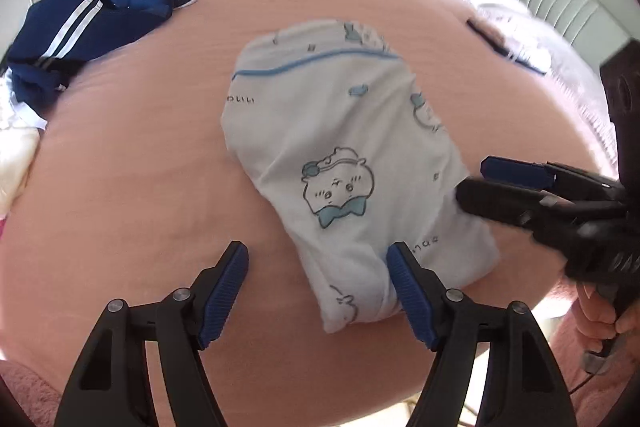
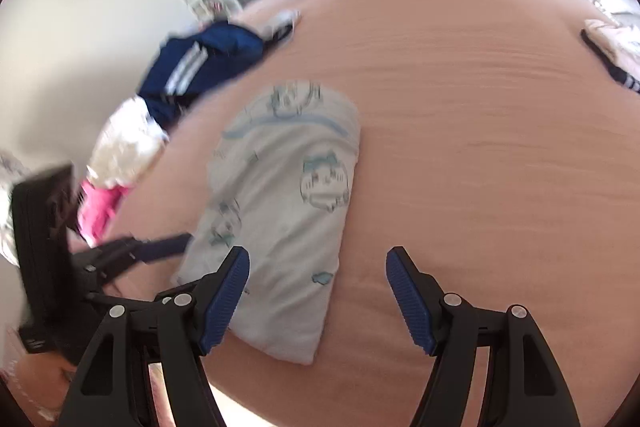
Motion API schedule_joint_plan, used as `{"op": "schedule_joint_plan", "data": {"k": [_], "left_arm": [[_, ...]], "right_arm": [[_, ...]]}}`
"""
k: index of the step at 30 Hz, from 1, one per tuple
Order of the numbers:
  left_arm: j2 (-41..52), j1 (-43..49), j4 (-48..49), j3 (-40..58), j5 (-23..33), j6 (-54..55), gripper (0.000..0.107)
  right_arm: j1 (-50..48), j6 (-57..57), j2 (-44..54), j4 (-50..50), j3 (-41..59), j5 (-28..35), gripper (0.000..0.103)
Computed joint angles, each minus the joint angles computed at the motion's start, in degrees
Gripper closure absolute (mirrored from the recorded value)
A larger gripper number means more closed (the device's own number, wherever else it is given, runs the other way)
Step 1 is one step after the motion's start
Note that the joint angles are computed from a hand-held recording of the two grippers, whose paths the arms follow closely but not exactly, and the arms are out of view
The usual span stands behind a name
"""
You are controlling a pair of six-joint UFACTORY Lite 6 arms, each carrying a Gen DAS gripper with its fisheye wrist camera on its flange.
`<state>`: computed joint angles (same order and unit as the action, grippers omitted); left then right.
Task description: Fold clothes
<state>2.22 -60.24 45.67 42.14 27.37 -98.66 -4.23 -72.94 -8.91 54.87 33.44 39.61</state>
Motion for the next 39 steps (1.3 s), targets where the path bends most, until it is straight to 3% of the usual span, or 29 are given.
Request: {"op": "schedule_joint_plan", "data": {"k": [4, 8, 11, 14, 16, 17, 20, 23, 24, 28, 32, 34, 37, 39], "left_arm": [[-1.4, -0.3, -8.3, 0.6, 5.9, 7.3, 0.028], [-3.3, 0.2, -11.9, 0.8, 10.7, 10.7, 0.026], [-6.7, 0.6, -6.2, -0.1, 13.9, 6.5, 0.026], [-12.1, 2.5, 1.7, -4.7, 8.0, -1.0, 0.026], [-10.4, 6.4, 2.9, -5.7, 1.7, -0.6, 0.026], [-7.9, 8.2, 1.4, -4.7, -0.2, 1.8, 0.026], [-2.0, 8.5, -6.0, -1.1, 4.8, 9.7, 0.026], [-8.0, 11.6, -7.3, -4.8, 6.5, 7.8, 0.027], [-10.0, 11.7, -5.2, -6.1, 6.0, 5.9, 0.027], [-14.7, 13.7, 1.6, -10.0, -6.5, 0.7, 0.027], [-8.1, 14.7, -6.3, -7.2, -6.4, 9.4, 0.027], [-5.7, 15.1, -9.3, -6.0, -6.1, 12.8, 0.026], [-8.2, 16.5, -7.8, -4.7, -0.6, 10.4, 0.027], [-10.0, 21.0, -7.1, -3.5, -2.8, 13.1, 0.027]], "right_arm": [[6.4, 4.2, -5.6, -7.8, -4.0, -6.9, 0.032], [3.0, 8.4, -6.5, -15.2, -2.5, -2.0, 0.032], [-1.3, 4.7, -5.7, -11.7, -1.5, 1.4, 0.032], [-4.7, -0.5, -4.7, -4.7, -0.6, 4.9, 0.032], [-2.1, 0.6, -3.2, -4.0, 0.0, 2.7, 0.032], [1.3, 3.9, -1.6, -6.6, 0.0, -1.3, 0.032], [5.5, 5.6, -3.7, -10.1, -3.1, -6.9, 0.032], [4.7, 8.7, -6.9, -15.6, -3.8, -3.9, 0.031], [4.4, 8.6, -7.0, -15.4, -3.9, -3.5, 0.031], [4.8, 6.4, -6.7, -8.1, -2.8, -3.2, 0.031], [11.3, 6.6, -1.9, 3.7, -0.6, -10.7, 0.031], [14.5, 12.3, 2.7, -0.6, 1.2, -12.6, 0.032], [15.6, 18.7, -1.8, -11.3, -0.5, -13.0, 0.032], [13.2, 20.4, -6.0, -13.5, -1.7, -9.8, 0.032]]}}
